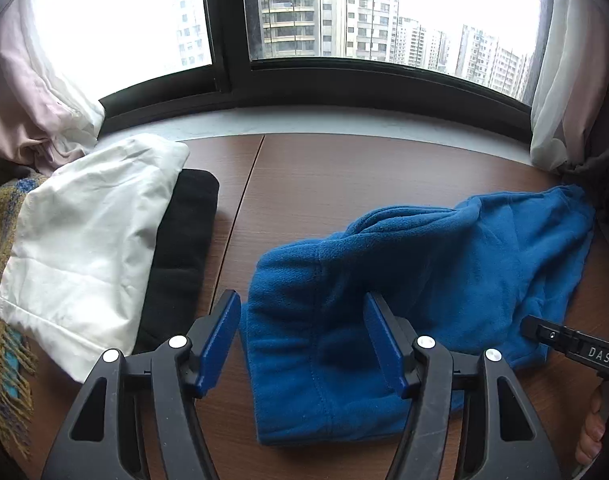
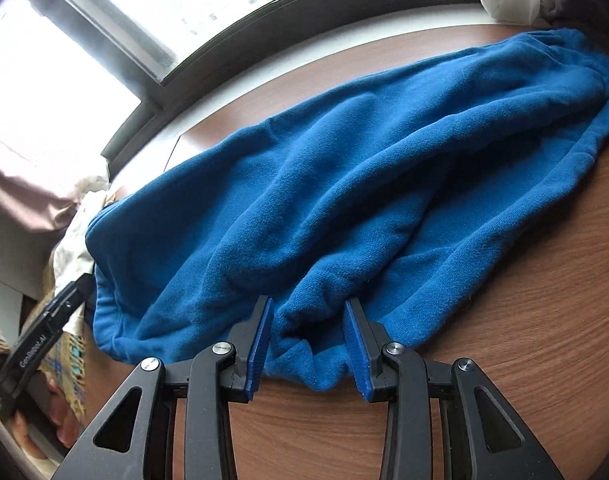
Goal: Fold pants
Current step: 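Fold the edge over with the left tool while the right tool pinches the pants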
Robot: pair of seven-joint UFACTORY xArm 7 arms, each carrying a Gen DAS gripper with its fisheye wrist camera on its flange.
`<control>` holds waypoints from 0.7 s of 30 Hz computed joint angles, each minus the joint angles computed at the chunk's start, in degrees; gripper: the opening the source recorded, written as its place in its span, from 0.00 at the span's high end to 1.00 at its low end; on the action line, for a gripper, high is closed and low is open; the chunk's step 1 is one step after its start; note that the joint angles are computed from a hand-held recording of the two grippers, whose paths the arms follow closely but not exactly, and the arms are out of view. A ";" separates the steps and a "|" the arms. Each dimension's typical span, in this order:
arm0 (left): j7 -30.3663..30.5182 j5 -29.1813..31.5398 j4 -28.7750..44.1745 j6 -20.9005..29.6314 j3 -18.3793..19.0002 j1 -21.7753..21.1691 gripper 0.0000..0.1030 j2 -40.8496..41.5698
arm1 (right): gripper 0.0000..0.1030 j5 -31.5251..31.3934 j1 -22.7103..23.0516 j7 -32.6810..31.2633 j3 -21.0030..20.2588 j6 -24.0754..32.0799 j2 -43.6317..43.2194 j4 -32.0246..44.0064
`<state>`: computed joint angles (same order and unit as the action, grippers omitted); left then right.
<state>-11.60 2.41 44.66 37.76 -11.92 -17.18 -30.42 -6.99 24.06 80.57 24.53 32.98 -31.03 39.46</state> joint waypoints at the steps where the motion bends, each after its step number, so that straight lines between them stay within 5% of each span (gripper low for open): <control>1: -0.66 0.72 0.59 -0.55 -0.63 0.64 0.39 1.65 | 0.71 -0.10 0.00 -0.04 -0.01 -0.11 -0.11 -0.18; 8: -10.21 10.20 5.59 4.92 -5.22 3.37 0.39 6.65 | 0.87 -3.54 -0.42 -0.58 2.38 5.90 -0.43 3.42; 15: -12.16 13.80 4.63 7.40 -5.18 2.05 0.36 2.62 | 0.92 -8.71 -0.74 -0.07 8.77 22.99 -0.94 13.63; 21: -11.75 14.98 3.84 9.75 -5.55 2.14 0.35 0.69 | 0.92 0.00 4.65 0.38 3.67 17.61 -3.01 6.69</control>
<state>-23.34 17.38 48.50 47.51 -17.47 -15.05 -29.73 -6.99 28.71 80.94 28.21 50.60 -34.04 46.15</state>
